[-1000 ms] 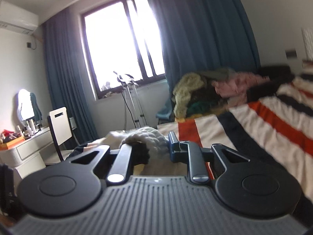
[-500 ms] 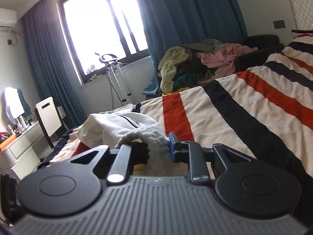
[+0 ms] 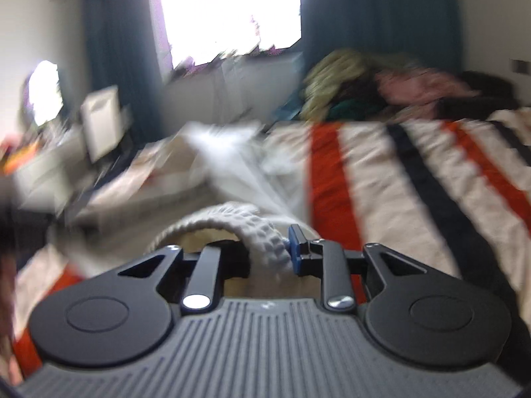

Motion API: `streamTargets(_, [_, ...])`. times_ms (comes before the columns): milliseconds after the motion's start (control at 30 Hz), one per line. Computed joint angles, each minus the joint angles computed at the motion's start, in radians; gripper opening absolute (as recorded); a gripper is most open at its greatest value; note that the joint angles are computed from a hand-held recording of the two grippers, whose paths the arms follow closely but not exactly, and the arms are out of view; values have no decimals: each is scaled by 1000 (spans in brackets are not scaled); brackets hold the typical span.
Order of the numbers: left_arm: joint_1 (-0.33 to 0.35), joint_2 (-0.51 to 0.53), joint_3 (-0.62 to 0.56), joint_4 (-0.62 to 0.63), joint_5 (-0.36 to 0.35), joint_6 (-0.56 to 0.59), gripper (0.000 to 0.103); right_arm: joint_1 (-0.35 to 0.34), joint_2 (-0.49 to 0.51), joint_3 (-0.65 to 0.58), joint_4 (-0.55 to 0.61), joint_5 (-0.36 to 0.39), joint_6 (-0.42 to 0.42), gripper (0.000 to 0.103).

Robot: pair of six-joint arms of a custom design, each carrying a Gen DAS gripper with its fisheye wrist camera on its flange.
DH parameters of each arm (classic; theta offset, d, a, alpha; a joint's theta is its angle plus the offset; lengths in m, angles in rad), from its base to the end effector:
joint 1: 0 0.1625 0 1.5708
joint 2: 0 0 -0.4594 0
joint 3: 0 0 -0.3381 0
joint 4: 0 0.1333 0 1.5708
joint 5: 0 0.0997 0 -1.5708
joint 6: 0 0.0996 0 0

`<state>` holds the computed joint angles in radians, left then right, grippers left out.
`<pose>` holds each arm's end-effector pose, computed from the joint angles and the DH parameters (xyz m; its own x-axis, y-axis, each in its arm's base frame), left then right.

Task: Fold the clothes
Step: 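Close the left tool on one ribbed cuff while the right tool grasps the other cuff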

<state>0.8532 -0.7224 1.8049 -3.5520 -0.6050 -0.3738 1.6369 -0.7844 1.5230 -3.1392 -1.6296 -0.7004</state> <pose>-0.2388 -0.6008 0.2104 -0.9424 -0.2745 -0.1910 0.0701 0.3962 -0.9155 0.1745 -0.7058 0.2658 -0.7350 -0.4515 0.5059 -0.6779 0.5004 -0.5385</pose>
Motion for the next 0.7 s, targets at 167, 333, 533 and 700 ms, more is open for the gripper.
streamTargets(167, [-18, -69, 7, 47, 60, -24, 23, 20, 5, 17, 195, -64, -148, 33])
streamTargets(333, [30, -93, -49, 173, 74, 32, 23, 18, -32, 39, 341, -19, -198, 80])
streamTargets(533, [125, -111, -36, 245, 20, -10, 23, -28, -105, 68, 323, 208, -23, 80])
streamTargets(700, [176, -114, -45, 275, -11, -86, 23, -40, -53, 0, 257, 82, 255, 82])
